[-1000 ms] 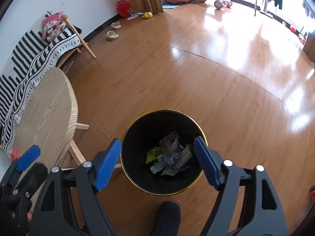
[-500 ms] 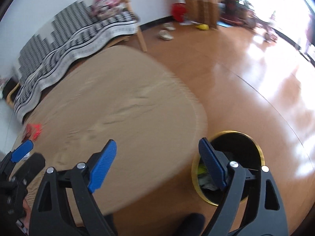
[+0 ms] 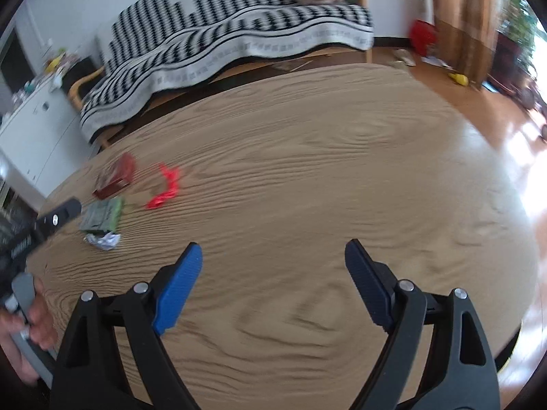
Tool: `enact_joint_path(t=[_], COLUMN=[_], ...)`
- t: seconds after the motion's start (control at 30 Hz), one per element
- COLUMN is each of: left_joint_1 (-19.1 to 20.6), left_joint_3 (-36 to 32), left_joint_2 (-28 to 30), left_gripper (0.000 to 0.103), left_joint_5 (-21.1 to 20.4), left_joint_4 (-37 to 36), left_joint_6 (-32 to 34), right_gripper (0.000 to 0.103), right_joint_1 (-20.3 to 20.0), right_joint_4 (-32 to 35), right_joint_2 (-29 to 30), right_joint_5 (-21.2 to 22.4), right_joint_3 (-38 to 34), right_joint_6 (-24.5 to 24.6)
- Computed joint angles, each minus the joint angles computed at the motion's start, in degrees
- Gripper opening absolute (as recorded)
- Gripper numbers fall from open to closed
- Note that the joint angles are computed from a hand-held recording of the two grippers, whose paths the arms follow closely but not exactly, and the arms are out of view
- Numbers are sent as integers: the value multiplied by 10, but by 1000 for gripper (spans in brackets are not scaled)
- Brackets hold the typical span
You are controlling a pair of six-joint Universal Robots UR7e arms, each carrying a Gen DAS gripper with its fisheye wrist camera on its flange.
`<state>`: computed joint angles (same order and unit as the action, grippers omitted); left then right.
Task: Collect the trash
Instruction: 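Swing both tools back over the remaining trash on the table, then grasp the two red cigarette packs with the left tool while the right tool grasps the red ribbon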
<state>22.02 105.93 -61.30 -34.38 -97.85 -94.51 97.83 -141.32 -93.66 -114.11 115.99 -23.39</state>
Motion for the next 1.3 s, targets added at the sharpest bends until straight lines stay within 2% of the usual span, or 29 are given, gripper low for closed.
enact_joint_path(t=[0.17, 0.27, 0.37, 0.4, 0.5, 0.63, 0.73, 0.83, 0.93, 0.97, 1.0, 1.17, 1.27, 1.3], left_joint_1=[36, 59, 80, 90, 114, 134, 145, 150, 151, 150, 148, 139, 133, 130], left_joint_3=[9, 13, -23, -43, -52, -63, -49, -53, -68, -67, -64, -53, -49, -46], left_joint_2=[-23, -19, 7, 20, 29, 36, 28, 33, 44, 44, 43, 31, 22, 16], left_gripper=[94, 94, 94, 94, 94, 94, 94, 94, 94, 93, 87, 85, 85, 85], left_joint_5=[14, 19, 37, 36, 21, 14, 8, -5, -2, -1, 4, 9, 10, 10], left_joint_4=[11, -60, -21, 2, -22, -5, -53, -55, -15, -16, -13, -5, 14, 18], left_joint_6=[-28, 24, 40, 50, 84, 74, 73, 81, 77, 81, 77, 64, 49, 43], right_gripper=[83, 83, 83, 83, 83, 83, 83, 83, 85, 85, 85, 83, 75, 67], right_joint_1=[28, 28, 31, 32, 32, 33, 35, 40, 46, 50, 53, 68, 79, 85], right_joint_4=[-18, -26, -28, -31, -35, -39, -38, -45, -59, -66, -76, -118, -163, -180], right_joint_2=[46, 61, 77, 80, 91, 106, 122, 143, 163, 170, 178, 209, 226, 233], right_joint_5=[-10, -8, -10, -11, -10, -5, -1, 2, 3, 0, -4, -26, -57, -74], right_joint_3=[8, 10, 7, 8, 6, 0, -8, -14, -19, -20, -21, -26, -17, -15], right_joint_6=[0, -5, -3, -4, -3, -1, 6, 15, 19, 17, 16, 13, -13, -24])
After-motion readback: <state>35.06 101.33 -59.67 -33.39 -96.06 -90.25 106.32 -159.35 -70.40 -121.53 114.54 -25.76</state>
